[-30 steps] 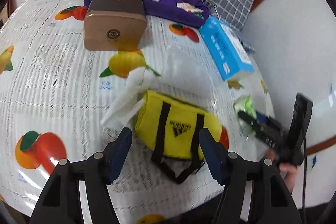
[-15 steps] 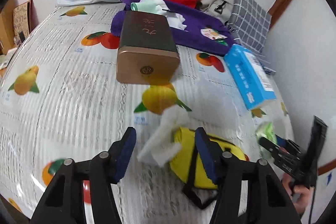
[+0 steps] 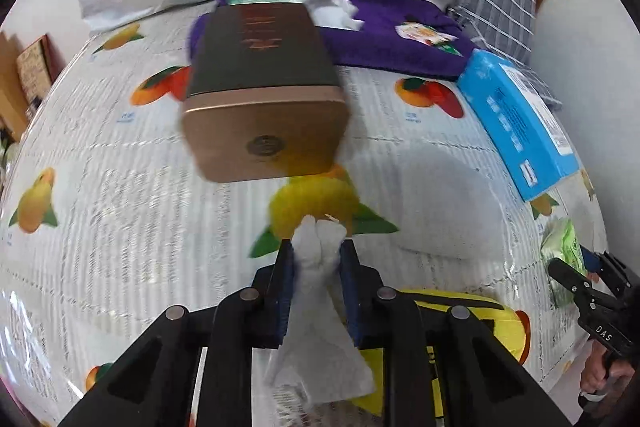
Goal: Organize soft objects
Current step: 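Grasp the white tissue lying on the pouch with the left tool, then carry the white tissue with the left tool while the right tool carries the tissue pack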
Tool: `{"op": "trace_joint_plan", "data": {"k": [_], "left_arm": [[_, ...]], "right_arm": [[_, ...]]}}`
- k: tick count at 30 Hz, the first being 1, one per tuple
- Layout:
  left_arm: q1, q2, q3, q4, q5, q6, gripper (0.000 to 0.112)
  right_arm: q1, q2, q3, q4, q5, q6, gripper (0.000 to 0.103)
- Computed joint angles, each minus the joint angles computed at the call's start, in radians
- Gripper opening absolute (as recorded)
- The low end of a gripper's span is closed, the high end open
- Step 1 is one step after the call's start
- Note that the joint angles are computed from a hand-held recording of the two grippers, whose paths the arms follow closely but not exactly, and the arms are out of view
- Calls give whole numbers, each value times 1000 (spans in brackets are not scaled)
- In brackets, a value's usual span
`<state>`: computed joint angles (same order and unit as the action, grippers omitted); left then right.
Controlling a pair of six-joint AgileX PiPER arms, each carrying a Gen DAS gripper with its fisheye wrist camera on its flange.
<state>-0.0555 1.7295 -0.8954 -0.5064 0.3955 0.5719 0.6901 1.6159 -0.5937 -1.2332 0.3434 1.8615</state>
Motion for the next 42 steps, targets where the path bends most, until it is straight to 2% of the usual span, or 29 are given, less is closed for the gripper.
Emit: {"op": "trace_joint_plan", "data": {"k": [2,4,6,13,19,22,28,32,35,37,42], "left_arm": [[40,-9,0,-23,27,15,21],[95,-15,-6,-77,86,57,21],[125,-36,2,-90,102,60,21],[137,-124,3,-77,123,21,21],[155,-147,-63,-127,201,36,22],[139,-145,-112,-106,211,-1,22],[115,-115,-228,-74,249,-62,22],[101,-76,-318,-40,276,-108,22],[82,-49,-376,16,262,-166,22],[68,-26,-422,60,252,-209,22],[53,53,-555,108,284,-270,22]], "right_arm": [[-9,-5,-7,36,-5,-49,51],[-10,-17,-14,70,5,-93,51],[-17,-45,-13,91,0,-122,51],[-41,-128,-33,197,-1,-247,51],[-61,-168,-99,283,47,-387,52],[-108,-171,-154,403,43,-528,52],[-149,-160,-248,429,59,-593,52],[-183,-120,-345,531,84,-736,52],[-205,-76,-424,610,108,-845,52],[-218,-52,-461,632,110,-882,52],[-267,11,-557,694,101,-971,52]]}}
